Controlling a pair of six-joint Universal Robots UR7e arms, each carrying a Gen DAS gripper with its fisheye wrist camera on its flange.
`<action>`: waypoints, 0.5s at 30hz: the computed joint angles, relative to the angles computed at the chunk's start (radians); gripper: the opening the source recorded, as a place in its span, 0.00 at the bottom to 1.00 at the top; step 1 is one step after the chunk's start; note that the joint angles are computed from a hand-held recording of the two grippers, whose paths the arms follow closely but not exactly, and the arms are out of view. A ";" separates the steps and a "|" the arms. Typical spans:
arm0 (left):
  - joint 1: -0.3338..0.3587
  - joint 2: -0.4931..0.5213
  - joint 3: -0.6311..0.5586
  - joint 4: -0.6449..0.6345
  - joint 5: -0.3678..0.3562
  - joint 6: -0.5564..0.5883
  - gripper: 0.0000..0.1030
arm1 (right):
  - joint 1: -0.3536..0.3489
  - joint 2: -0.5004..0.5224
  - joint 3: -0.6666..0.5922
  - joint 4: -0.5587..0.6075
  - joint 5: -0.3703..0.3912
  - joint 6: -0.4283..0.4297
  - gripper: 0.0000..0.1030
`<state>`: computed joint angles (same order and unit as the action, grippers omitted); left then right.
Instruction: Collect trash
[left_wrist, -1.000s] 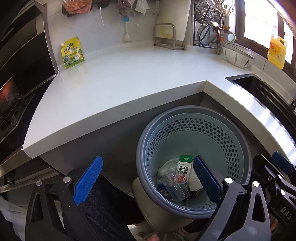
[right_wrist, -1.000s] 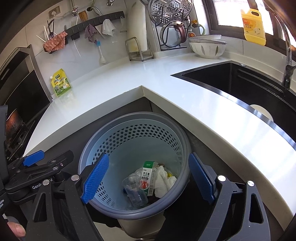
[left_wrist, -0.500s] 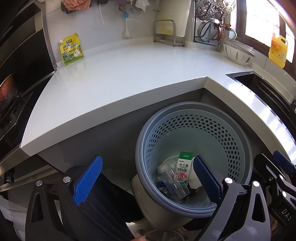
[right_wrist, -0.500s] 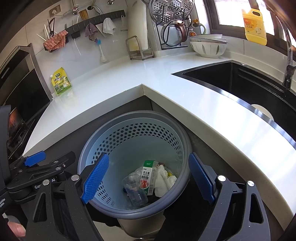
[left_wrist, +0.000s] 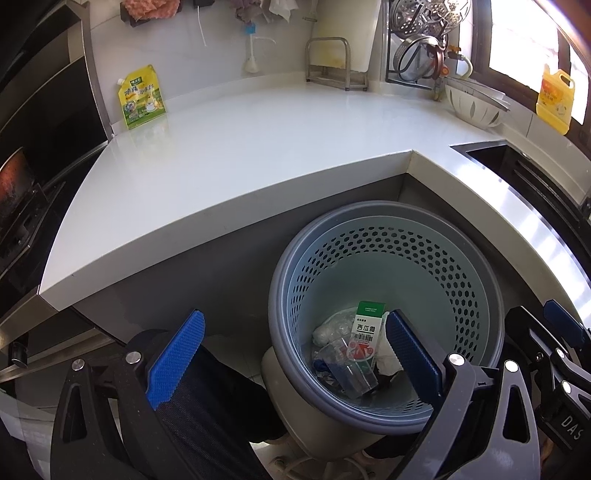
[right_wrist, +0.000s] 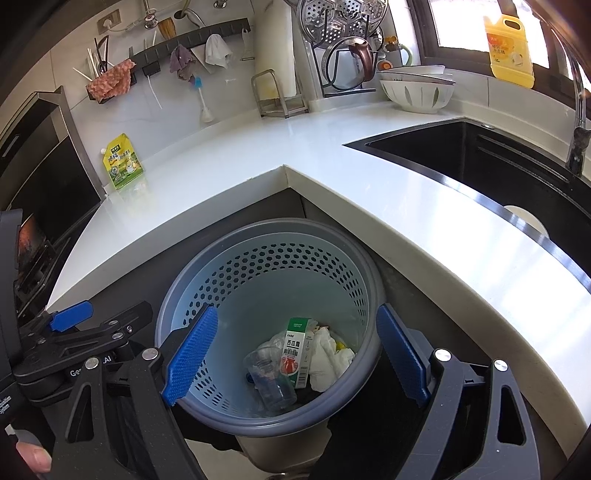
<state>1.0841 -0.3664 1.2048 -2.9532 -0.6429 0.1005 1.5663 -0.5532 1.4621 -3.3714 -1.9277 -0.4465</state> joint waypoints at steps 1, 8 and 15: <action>0.000 0.001 -0.001 0.000 0.001 -0.001 0.94 | 0.000 0.001 -0.001 0.002 0.000 0.000 0.81; 0.001 0.003 -0.005 0.009 0.001 -0.005 0.94 | 0.001 0.002 -0.002 0.003 0.001 0.001 0.81; 0.002 0.004 -0.008 0.013 0.003 -0.009 0.94 | 0.001 0.002 -0.003 0.004 0.001 0.001 0.81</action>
